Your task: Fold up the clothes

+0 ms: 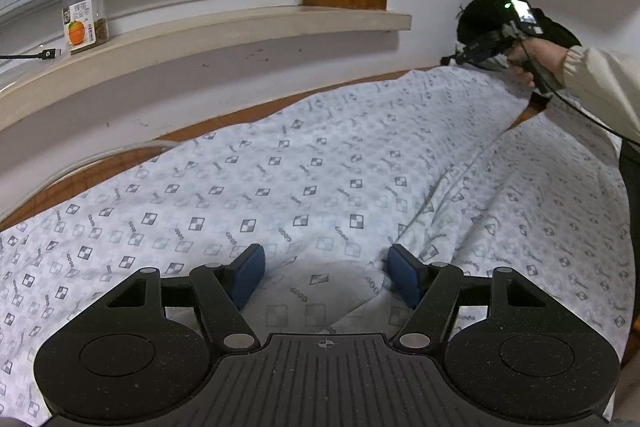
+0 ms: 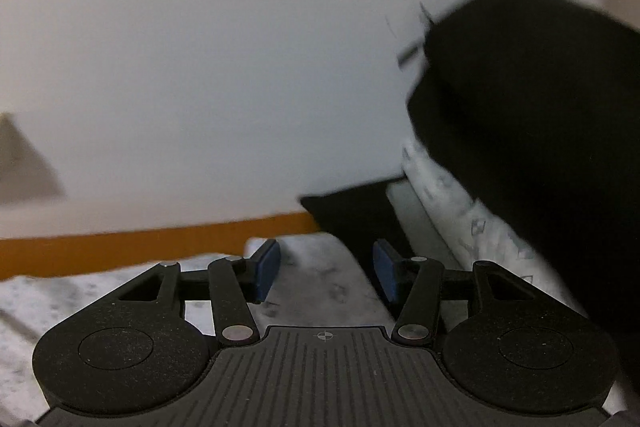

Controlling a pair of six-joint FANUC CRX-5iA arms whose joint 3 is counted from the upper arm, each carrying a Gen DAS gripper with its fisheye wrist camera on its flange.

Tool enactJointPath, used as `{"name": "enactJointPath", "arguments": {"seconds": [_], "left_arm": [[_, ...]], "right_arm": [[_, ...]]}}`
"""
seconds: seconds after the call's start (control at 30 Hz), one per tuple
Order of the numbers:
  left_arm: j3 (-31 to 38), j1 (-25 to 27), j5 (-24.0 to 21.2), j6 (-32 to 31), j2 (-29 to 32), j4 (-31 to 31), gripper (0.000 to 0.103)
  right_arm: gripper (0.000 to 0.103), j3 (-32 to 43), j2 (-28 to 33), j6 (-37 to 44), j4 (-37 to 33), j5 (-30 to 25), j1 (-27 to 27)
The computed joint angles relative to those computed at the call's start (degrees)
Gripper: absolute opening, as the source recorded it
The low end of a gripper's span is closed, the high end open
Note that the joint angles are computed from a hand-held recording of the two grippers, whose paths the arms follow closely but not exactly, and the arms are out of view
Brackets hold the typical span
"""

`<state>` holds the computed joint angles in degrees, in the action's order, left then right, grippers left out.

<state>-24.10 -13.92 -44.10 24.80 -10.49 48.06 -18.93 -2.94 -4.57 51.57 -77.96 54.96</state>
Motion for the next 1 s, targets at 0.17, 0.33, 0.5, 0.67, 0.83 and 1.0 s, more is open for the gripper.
{"name": "enactJointPath", "arguments": {"seconds": [0.17,0.33,0.5,0.67,0.83,1.0], "left_arm": [[-0.05,0.05,-0.05,-0.16,-0.04,0.10,0.072],[-0.02,-0.01,0.07,-0.01,-0.02,0.05,0.072],[0.01,-0.05,0.13,0.10,0.01,-0.01,0.072],[0.10,-0.01,0.15,0.23,0.06,-0.14,0.074],[0.16,0.00,0.38,0.46,0.07,-0.34,0.076],[-0.08,0.29,1.50,4.80,-1.34,-2.03,0.077]], "right_arm": [[0.018,-3.45,-2.10,-1.54,1.87,2.26,-0.19],[0.002,-9.28,-3.33,-14.50,14.57,-5.06,2.52],[0.011,-4.90,0.66,-9.29,10.05,-11.13,2.58],[0.043,-4.72,2.10,-8.08,12.68,-11.13,3.94],[0.036,-4.99,-0.42,-5.80,12.76,1.18,5.47],[0.018,0.21,2.26,1.94,11.42,8.82,8.99]]}}
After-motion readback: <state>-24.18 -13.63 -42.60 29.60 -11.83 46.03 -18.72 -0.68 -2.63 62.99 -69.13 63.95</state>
